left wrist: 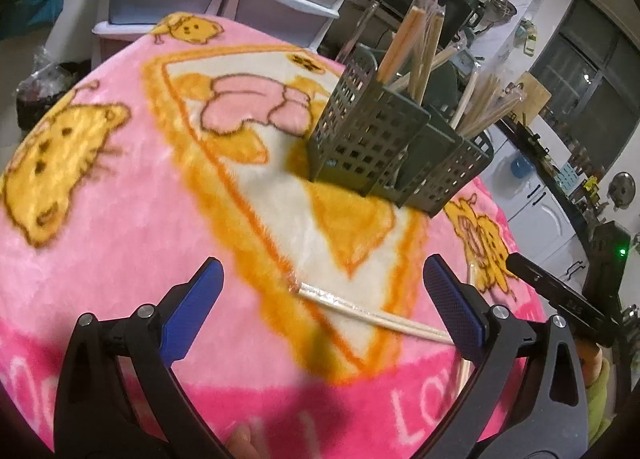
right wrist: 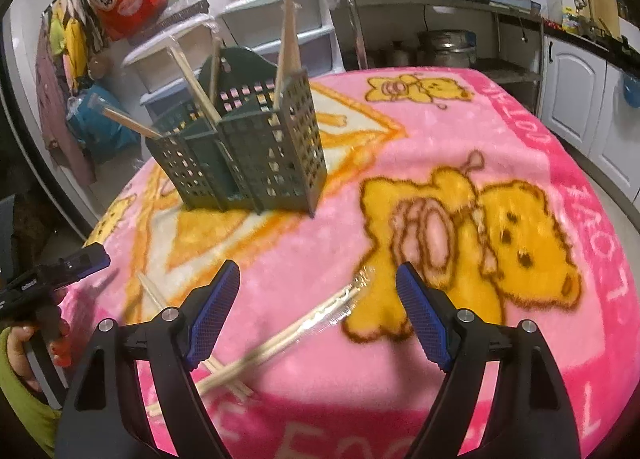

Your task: Organize utensils

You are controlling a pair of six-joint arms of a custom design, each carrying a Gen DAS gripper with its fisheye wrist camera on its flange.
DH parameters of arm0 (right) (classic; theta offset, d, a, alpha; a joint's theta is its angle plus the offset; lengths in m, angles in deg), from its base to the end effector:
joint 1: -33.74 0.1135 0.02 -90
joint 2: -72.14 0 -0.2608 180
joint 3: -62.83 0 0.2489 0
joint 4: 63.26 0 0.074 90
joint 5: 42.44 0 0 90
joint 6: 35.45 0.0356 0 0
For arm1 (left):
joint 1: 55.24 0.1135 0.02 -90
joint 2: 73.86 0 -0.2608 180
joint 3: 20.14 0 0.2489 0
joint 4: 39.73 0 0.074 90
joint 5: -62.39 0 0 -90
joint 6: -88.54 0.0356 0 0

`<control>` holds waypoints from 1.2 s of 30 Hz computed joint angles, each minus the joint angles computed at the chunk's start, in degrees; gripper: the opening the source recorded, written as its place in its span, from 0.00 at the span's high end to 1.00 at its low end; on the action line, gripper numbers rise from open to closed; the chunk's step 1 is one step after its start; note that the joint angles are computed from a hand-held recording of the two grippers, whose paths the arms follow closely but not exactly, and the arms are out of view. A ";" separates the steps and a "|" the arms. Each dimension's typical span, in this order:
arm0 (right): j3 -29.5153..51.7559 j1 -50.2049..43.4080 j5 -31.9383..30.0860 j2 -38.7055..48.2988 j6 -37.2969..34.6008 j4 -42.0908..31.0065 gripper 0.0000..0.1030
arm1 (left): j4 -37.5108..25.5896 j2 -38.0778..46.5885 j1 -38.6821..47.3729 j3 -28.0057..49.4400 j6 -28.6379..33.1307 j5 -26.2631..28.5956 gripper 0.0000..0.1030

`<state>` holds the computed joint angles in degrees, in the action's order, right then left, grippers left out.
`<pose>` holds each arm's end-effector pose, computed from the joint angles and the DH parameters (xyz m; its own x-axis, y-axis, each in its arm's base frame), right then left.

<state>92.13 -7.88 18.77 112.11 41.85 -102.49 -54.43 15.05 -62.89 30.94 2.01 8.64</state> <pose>0.1104 -0.0752 0.1545 -0.6348 0.3063 -0.7094 0.2159 0.9518 0.2178 0.2689 -0.0574 0.1401 -0.7571 0.1509 -0.6356 0.5106 0.7436 -0.4316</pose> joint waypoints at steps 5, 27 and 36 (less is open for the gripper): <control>-0.72 0.69 1.08 3.24 0.07 2.74 0.25 | -0.01 1.43 -1.25 -0.10 0.68 -0.10 0.22; 1.81 3.18 3.39 24.50 5.53 15.68 0.53 | 1.92 10.33 -3.80 4.26 -1.24 -2.73 0.85; 1.40 2.40 4.74 25.39 4.84 18.55 0.92 | 1.73 10.67 -4.81 5.20 -1.16 -3.09 0.96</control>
<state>93.53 -5.48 23.51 137.49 46.69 -83.94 -52.70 25.72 -67.70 36.14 0.85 5.55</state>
